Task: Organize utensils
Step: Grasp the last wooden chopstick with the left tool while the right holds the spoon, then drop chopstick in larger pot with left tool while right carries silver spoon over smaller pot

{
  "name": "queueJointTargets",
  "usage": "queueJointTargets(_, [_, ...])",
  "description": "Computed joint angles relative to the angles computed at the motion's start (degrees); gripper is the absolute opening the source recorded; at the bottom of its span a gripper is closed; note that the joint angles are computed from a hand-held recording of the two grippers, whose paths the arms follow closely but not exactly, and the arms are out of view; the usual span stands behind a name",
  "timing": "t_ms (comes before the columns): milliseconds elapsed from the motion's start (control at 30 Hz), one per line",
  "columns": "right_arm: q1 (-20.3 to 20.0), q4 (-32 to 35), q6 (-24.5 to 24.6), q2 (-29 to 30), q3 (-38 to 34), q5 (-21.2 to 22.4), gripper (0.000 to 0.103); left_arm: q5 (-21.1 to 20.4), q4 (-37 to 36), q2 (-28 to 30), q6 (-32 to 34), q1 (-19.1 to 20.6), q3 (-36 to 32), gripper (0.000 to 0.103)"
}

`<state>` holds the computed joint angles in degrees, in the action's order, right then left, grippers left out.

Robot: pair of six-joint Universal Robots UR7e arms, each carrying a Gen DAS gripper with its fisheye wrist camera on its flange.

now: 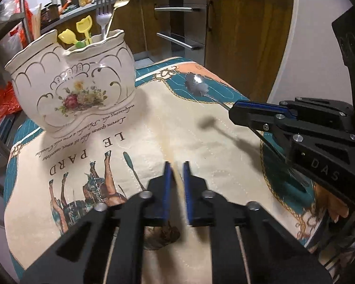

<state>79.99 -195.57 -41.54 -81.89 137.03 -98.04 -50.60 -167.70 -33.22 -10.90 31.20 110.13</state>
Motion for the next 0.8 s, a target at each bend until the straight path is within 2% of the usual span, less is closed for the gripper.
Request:
queueJointTargets(333, [-0.2,0.2,-1.1,-0.5,0.7,2.2,0.004,-1.1,6.7,-6.1,0.1,1.9,2.6,0.006])
queueJointTargets(533, [0.0,0.1,-1.2,0.1,0.6,2.7,0.004,-1.4,3.6,-5.5,0.2,2.2,3.1,0.019])
queueJointTargets(600, [-0.1,-0.2,-1.3,0.1,0.9,3.2,0.004,-0.1,1.9,-4.4,1.4,1.9,2.8,0.02])
queueJointTargets(667, [-0.2,-0.6,-1.5,-0.1,1.1,4.0,0.004,0.1,1.1,-4.2,2.3,1.9,2.8,0.017])
queueJointTargets(700, [-0.2,-1.0,-1.5,-0.2,1.2,4.1,0.004,-0.2,0.6,-4.4,2.6,1.9,3.3,0.008])
queueJointTargets(733, [-0.2,-1.5,-1.4,-0.1,1.3,4.2,0.004,-0.2,0.3,-4.1,3.1,2.0,3.1,0.006])
queueJointTargets(800, [-0.3,-2.3,-1.3,-0.2,1.5,5.2,0.004,-0.6,-1.6,-4.2,4.3,2.4,3.3,0.006])
